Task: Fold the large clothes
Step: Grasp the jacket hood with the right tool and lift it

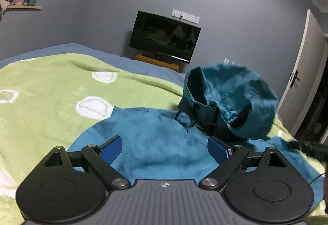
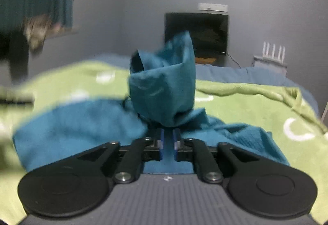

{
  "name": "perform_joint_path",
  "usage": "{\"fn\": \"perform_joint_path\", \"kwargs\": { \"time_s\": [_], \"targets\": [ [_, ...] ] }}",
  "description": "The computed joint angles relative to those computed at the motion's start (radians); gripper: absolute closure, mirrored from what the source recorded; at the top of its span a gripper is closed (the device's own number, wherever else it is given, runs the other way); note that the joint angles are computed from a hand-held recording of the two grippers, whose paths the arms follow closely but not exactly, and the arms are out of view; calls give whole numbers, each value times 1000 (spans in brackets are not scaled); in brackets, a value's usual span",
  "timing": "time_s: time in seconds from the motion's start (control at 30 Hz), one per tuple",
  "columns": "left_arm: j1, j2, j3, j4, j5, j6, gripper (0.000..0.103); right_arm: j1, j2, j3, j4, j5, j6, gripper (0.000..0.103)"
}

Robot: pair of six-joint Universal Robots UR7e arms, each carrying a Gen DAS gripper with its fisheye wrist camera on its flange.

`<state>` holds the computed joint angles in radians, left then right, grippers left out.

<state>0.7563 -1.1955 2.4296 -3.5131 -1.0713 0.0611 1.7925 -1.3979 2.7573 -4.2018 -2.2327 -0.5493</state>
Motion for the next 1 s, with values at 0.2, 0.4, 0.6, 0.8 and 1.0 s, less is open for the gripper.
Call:
{"fn": "perform_joint_path", "kwargs": {
  "time_s": [0.2,0.4,0.6,0.8,1.0],
  "targets": [
    [22,-1,16,35,-15,1,10,-78,-128,-198,278,79,208,38],
    [87,37,-8,86,-79,6,10,-169,-93,-400,414,46,284,38],
    [143,131,-49,124,-132,100,11,-301,-72,-544,577,102,469,31],
    [170,200,-76,80,-148,157,10,-413,-64,-617,705,249,639,42],
    [174,210,-76,77,-146,167,9,-367,-48,-604,629,325,358,90]
  ]
}}
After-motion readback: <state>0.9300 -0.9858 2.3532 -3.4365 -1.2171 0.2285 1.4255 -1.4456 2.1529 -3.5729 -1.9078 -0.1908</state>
